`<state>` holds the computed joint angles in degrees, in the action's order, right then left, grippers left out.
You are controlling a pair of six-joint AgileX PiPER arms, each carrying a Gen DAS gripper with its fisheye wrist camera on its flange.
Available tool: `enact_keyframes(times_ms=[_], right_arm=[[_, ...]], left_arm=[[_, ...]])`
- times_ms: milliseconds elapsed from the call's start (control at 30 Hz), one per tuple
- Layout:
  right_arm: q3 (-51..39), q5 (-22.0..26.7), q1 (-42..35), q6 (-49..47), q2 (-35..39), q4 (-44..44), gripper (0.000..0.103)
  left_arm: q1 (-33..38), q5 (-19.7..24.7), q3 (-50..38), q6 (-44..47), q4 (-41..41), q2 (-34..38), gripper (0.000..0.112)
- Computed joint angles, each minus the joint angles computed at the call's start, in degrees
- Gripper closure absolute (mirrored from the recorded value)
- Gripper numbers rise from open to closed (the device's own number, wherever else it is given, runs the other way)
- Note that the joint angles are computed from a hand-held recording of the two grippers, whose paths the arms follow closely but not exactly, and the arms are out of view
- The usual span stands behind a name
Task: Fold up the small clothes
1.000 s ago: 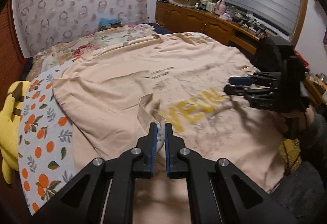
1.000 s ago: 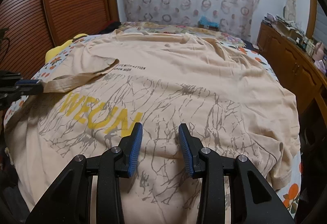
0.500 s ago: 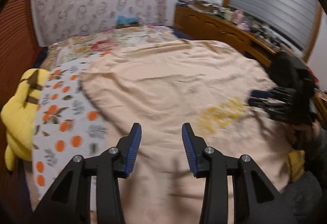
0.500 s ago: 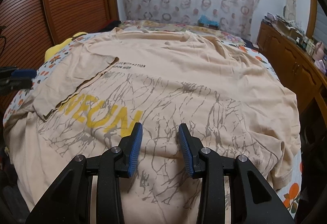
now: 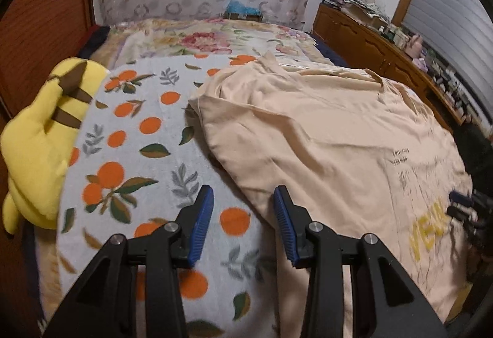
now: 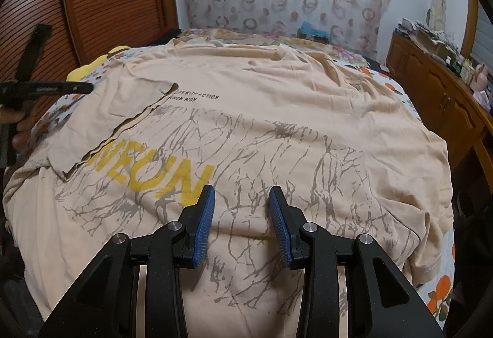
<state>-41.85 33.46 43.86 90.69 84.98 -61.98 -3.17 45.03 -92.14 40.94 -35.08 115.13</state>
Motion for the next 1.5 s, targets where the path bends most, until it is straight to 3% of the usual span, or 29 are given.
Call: enact_keyframes(times_ms=[100,200,267,433,800,933,1100,1167,1300,1500], right_arm=[[-0.05,-0.22,-0.04,0.07,0.04,0.02,0.067],[0.37,-0.83,-0.28,0.34,-0.08,-0.36,0.067],[0.46,-0.88,-0.28,0.55,-0.02,-0.57,0.067],[0.45,-0.98,-0.32,0.22,0.01,-0.35,0.067],[0.57,-0.67,-0.27,-0.39,-0.01,-0.1,0.067],[0.45,-0.63,-0.18,-0.28,0.16,-0.14,0.067],[0.44,-0.55,-0.16,-0.44,0.15,-0.04,0.067],[0.41,-0.54,-0.15,-0.44,0.16,-0.05,0.067],[0.4,-0.51,-0.12,-0.34,0.16,-0.02,0.067],[0.78,-0.8,-0.48,0.77,-0.08,-0.45,0.067]], left_arm=[[-0.55,1.43,-2.26,-0.74,0.48,1.07,0.073],[-0.78,3.04,-4.27,-0.07,0.03,2.16,0.091],[-0.89,3.94,-5.53,0.09,0.07,2.65,0.111],[-1.08,1.16,-5.38,0.42,2.02,0.99,0.112],[3.18,2.4,-15.3,-3.58,7.49,5.04,0.112],[3.36,2.63,-14.02,-2.14,6.27,4.74,0.112],[3.7,1.69,-9.57,3.08,1.55,1.55,0.099],[3.65,1.61,-7.07,6.51,-1.38,-0.39,0.078],[2.16,0.92,-2.71,10.41,-3.91,-3.66,0.056],[-3.04,0.18,3.42,13.08,-5.34,-7.04,0.054]])
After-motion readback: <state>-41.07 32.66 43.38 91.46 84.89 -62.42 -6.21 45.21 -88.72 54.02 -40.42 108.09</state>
